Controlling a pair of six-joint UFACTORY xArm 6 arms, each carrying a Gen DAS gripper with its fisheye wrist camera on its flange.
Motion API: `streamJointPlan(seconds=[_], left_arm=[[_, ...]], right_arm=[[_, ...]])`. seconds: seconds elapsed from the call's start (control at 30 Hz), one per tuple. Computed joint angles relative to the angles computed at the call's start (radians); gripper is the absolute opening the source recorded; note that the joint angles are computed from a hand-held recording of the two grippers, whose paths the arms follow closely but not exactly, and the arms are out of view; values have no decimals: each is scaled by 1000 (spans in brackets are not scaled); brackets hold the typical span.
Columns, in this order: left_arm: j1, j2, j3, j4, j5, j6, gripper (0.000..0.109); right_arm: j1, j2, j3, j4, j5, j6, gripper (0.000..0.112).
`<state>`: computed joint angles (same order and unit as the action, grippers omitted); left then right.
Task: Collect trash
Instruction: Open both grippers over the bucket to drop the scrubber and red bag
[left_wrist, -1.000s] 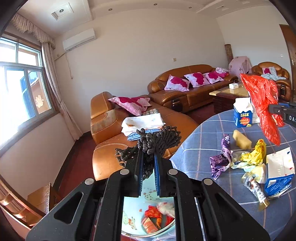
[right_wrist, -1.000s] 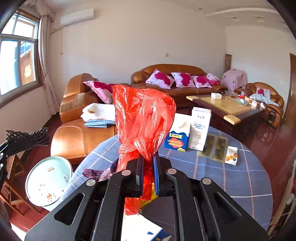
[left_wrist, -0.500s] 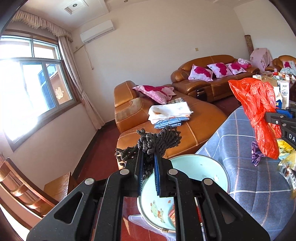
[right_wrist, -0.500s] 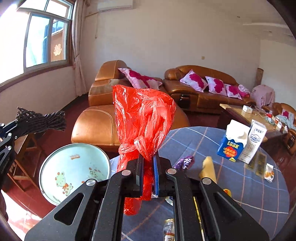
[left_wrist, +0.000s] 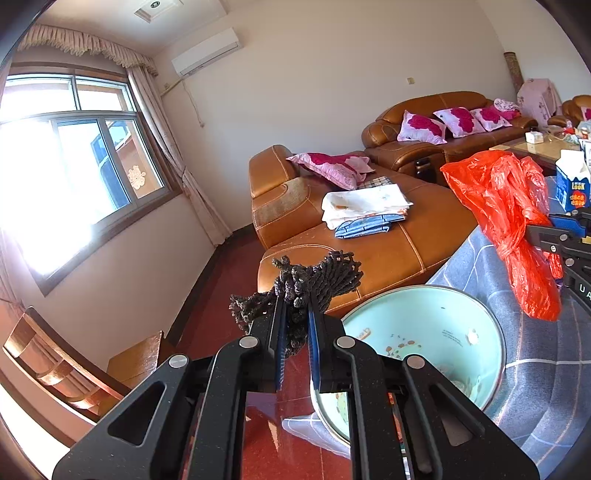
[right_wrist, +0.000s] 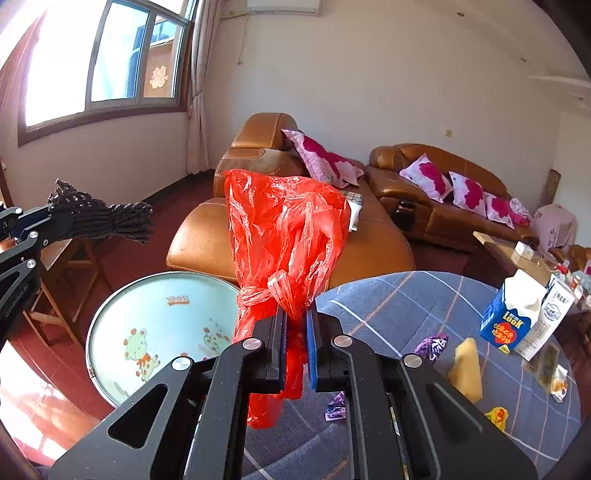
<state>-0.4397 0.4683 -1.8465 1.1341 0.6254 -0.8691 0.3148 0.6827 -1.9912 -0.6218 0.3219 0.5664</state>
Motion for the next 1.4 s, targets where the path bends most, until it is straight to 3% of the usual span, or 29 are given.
streamJointPlan(seconds=[0.7,1.4], left_arm=[[6,29,-35,-36,39,69,10],[5,67,-78,-91,49,125,11]], right_arm=[[3,104,-114,190,6,-253,9],[9,113,-102,197,-14,-280,9]])
